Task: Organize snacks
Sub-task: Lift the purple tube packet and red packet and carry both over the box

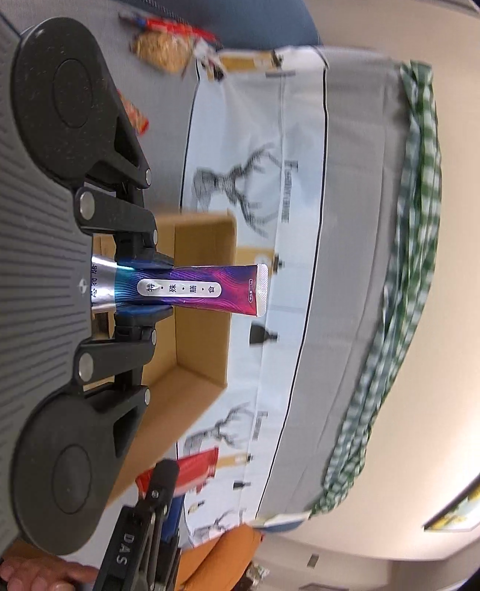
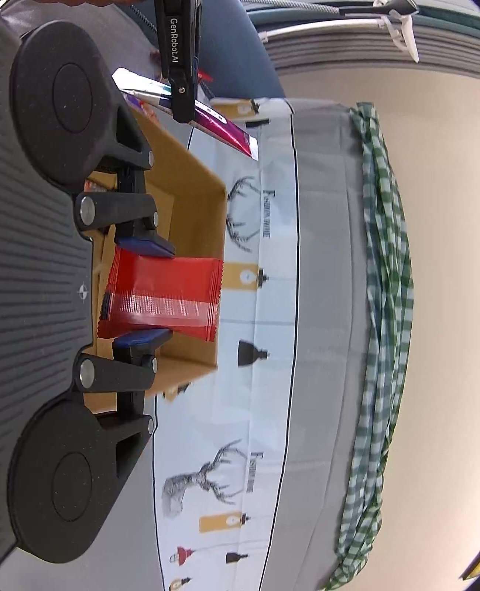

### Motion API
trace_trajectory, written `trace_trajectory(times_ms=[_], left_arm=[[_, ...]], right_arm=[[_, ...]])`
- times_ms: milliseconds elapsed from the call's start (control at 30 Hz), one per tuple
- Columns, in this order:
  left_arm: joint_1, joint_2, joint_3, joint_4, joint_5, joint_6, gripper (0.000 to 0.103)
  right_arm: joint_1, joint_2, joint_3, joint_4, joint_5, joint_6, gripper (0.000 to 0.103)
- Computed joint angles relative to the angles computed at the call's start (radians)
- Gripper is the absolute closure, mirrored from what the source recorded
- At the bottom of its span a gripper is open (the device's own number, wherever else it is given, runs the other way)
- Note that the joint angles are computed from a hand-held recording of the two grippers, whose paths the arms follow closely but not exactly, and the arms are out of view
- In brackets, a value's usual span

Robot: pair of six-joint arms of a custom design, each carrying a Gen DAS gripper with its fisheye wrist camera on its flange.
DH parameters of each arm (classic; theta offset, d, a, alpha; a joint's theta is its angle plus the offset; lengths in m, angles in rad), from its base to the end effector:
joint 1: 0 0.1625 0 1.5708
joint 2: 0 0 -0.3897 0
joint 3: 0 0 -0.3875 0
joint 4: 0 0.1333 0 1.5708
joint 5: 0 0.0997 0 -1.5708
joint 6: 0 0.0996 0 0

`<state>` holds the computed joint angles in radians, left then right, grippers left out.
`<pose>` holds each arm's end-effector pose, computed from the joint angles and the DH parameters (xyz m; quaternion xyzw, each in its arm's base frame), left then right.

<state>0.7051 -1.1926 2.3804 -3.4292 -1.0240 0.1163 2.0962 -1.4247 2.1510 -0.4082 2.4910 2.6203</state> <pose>-0.1997 -0.4130 0.1605 0.3504 0.8437 -0.3882 0.1213 0.2336 -0.2952 0.1771 0.1374 -0.7588 0.5260 0.3587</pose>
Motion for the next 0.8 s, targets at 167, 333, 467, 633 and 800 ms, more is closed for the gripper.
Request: trace_trajectory(times_ms=[167, 333, 467, 633, 800], left_arm=[[-0.017, 0.060, -0.010, -0.034, -0.039, 0.004, 0.082], [-0.024, 0.083, -0.008, -0.049, -0.063, 0.016, 0.082], [-0.020, 0.083, -0.008, -0.051, -0.072, 0.015, 0.082], [-0.017, 0.083, -0.009, -0.053, -0.073, 0.011, 0.082], [-0.015, 0.079, -0.007, -0.055, -0.076, 0.008, 0.082]], right_arm=[[-0.021, -0.046, 0.029, -0.012, 0.006, -0.009, 0.060], [-0.030, -0.058, 0.040, -0.017, 0.008, -0.006, 0.060], [-0.031, -0.046, 0.034, -0.018, 0.001, -0.005, 0.060], [-0.028, -0.026, 0.024, -0.022, -0.008, -0.014, 0.060], [-0.027, -0.025, 0.023, -0.024, -0.009, -0.021, 0.060]])
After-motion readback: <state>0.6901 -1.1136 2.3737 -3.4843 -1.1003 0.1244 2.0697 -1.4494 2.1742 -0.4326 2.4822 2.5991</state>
